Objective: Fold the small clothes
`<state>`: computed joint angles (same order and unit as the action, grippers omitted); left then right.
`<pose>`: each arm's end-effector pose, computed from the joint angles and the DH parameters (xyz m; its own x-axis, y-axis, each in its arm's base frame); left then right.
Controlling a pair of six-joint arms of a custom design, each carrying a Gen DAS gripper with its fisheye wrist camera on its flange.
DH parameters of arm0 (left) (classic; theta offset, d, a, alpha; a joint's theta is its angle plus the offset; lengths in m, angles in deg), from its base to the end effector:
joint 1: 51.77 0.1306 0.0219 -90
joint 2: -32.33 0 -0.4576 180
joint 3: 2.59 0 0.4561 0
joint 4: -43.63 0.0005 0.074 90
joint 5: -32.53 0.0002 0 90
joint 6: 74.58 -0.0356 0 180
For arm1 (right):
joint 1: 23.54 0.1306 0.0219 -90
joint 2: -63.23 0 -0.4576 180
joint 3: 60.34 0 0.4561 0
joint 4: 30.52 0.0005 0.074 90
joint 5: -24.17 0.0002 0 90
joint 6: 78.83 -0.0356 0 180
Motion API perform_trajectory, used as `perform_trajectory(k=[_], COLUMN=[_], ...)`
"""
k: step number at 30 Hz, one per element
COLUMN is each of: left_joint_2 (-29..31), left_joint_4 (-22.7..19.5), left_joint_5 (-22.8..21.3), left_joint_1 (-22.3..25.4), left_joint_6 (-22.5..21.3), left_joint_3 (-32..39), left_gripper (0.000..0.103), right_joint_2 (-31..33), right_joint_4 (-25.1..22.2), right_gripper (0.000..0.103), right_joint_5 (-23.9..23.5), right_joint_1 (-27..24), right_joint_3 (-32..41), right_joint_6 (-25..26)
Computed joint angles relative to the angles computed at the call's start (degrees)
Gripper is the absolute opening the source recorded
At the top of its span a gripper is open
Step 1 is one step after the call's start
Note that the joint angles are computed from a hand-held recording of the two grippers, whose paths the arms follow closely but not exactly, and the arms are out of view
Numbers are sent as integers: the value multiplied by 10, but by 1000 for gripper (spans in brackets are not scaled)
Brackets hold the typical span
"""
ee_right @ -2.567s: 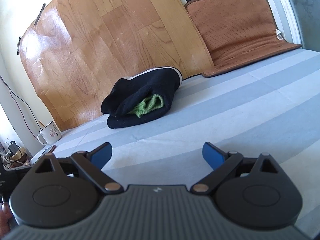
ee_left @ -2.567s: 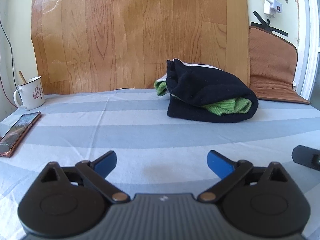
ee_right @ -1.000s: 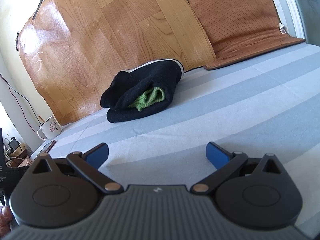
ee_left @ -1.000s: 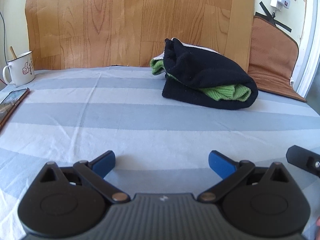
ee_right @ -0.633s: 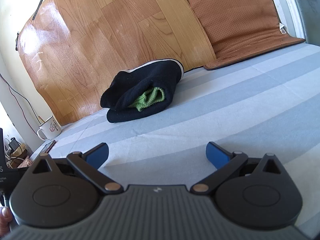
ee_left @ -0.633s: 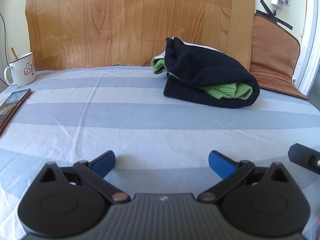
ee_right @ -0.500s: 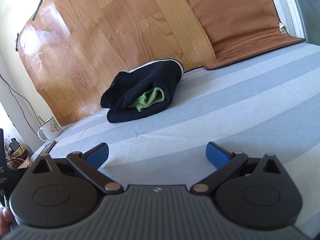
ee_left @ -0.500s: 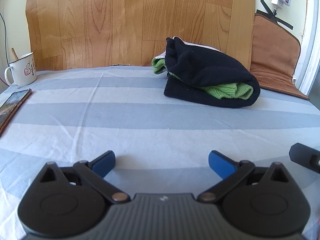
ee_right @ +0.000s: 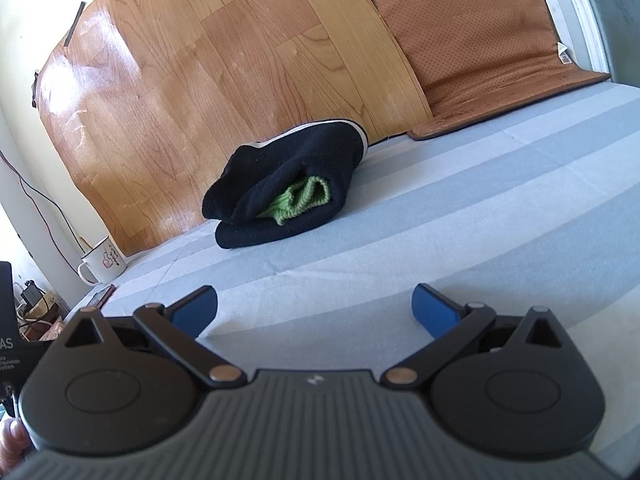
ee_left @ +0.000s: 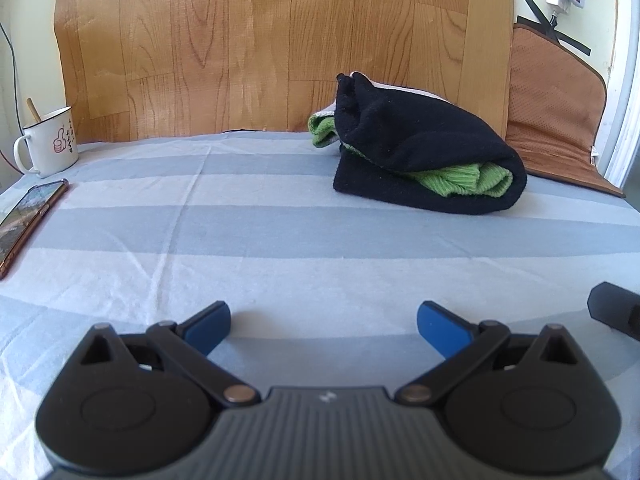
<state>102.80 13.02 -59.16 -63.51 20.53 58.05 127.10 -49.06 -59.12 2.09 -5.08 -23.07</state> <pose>0.3933 -0.0812 0.4128 -0.6487 0.0439 -0.7598 0.1241 0.9911 -0.0487 0.3343 0.1552 0.4231 -0.5291 0.3660 -0.7656 -0.0462 0.8885 0.4566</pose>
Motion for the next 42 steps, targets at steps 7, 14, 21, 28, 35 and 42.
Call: perform_trajectory(k=[7,14,21,28,35,42], left_joint_2=[1,2,2,2,2,2], left_joint_4=[-2,-3,-4,-4,-4,-3], left_joint_5=[-5,-5,-9,-9,-10,-10], left_joint_1=[-2,0,-2,-2,-2,-1], left_joint_6=[-2,-9,-9,-10,-10,-13], left_joint_3=[1,1,1,1,1,0], left_gripper=[103,103,103,103,103,103], right_joint_2=[0,0,-1,-2,-3,-3], right_joint_4=[3,3,5,8,9,9], right_gripper=[103,103,103,103,103,103], right_joint_5=[-2,-2,-4,-7,-9,-9], right_joint_1=[-1,-1,-2,-4,-5,-5], right_joint_3=[-1,-1,-2,-3,-4,-5], right_joint_6=[-3,-3,-4,-7,-7,-8])
